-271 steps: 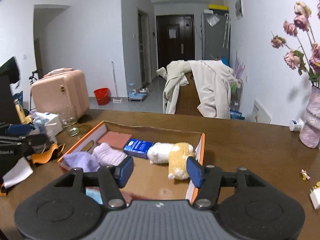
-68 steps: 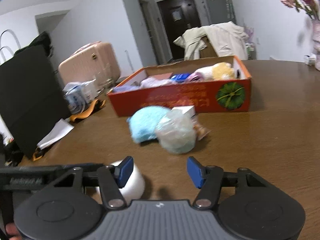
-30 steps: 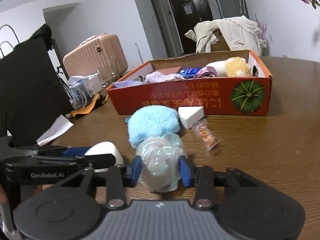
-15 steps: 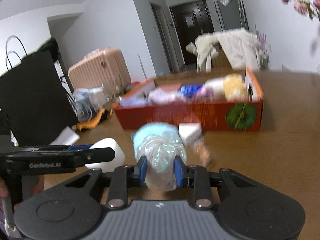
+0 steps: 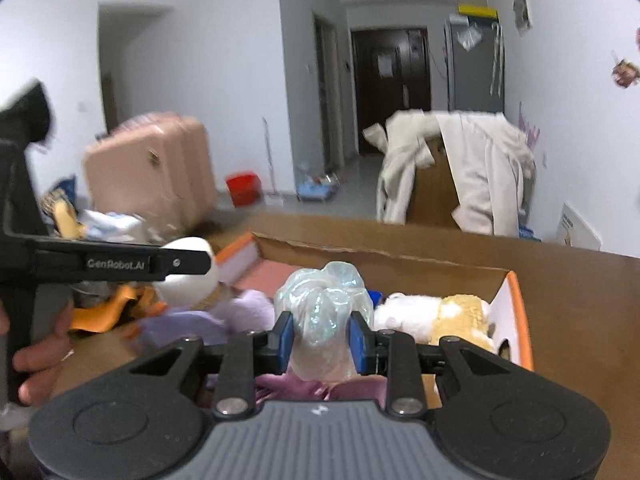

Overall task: Organize soft objects
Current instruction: 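Carry the foam cylinder and plastic bag into the box and open both tools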

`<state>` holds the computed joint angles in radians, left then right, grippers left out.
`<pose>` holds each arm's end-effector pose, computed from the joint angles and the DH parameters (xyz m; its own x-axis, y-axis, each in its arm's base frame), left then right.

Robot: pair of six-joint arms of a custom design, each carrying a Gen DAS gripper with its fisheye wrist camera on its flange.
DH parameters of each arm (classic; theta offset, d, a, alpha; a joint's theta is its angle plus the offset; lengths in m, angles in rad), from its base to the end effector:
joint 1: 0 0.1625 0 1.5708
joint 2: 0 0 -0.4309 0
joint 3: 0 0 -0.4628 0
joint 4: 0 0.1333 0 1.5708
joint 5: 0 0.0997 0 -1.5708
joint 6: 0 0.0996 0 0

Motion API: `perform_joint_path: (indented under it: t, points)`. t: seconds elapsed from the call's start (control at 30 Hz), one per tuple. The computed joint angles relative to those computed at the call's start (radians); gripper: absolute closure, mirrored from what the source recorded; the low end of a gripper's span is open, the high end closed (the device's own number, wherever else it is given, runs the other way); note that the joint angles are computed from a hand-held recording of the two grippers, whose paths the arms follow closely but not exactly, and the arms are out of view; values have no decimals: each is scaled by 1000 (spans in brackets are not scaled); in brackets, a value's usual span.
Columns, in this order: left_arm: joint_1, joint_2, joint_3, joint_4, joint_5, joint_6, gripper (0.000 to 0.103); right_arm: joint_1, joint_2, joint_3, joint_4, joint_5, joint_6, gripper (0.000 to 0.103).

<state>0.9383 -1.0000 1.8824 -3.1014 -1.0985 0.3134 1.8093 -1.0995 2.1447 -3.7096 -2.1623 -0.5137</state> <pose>-0.2460 -0.6378 0.1572 -0.6924 0.4883 -0.5311 0.7198 0.5176 -0.4625 0.2048 -0.5132 0.1967 -0.7511 0.0291 0.6596 -0.5484 0.5288 -0.6478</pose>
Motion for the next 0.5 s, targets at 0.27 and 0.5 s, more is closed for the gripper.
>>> perform_joint_path:
  t: [0.27, 0.5]
  points:
    - [33, 63, -61, 0, 15, 22, 23, -37, 46, -70, 121, 5, 49, 52]
    - [20, 13, -32, 31, -9, -1, 20, -21, 12, -46, 84, -5, 37, 44]
